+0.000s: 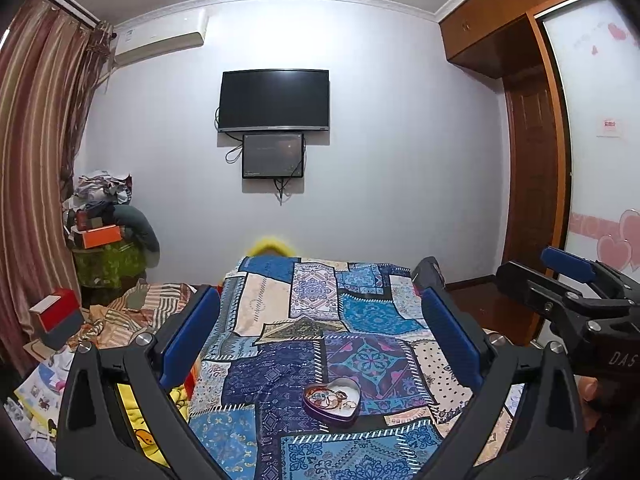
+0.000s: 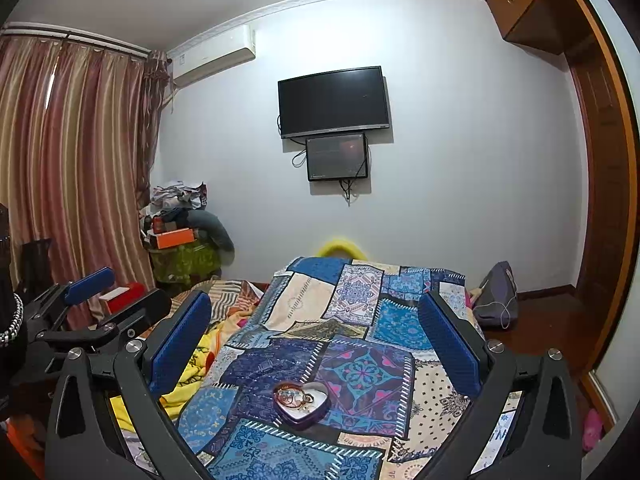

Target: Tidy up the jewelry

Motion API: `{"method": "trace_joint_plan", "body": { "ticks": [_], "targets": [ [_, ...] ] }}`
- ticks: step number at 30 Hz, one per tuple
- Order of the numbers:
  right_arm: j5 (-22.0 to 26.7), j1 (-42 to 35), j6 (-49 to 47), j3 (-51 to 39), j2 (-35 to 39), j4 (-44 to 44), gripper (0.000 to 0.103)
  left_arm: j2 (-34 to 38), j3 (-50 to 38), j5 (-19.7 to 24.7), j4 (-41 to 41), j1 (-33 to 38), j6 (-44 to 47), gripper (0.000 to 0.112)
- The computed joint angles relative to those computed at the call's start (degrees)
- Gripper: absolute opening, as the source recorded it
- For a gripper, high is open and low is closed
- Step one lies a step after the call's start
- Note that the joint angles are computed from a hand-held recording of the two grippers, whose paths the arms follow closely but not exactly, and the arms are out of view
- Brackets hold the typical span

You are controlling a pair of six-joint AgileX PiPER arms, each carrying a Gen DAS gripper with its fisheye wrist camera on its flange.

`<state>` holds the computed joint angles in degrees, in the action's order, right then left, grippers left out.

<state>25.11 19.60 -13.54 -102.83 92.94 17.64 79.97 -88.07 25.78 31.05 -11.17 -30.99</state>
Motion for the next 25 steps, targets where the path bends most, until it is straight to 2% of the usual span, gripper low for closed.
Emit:
{"method": "trace_joint_plan", "body": {
  "ticks": [3, 13, 25],
  "targets": [
    [0.0, -0.2, 0.0, 0.2, -0.2, 0.1, 0.102, 0.0, -0.3, -0.1, -1.9, 0.3, 1.7, 0.101],
    [-0.2, -0.2, 0.6, 0.3, -0.4, -0.5, 0.103, 0.3, -0.2, 0.4, 0.8, -0.3, -0.3, 0.101],
    [0.5, -0.8, 0.5, -0.9, 0.3, 0.1, 0.103, 1.2, -0.9, 0.6, 0.2, -0.1, -0.4, 0.101]
  ]
}}
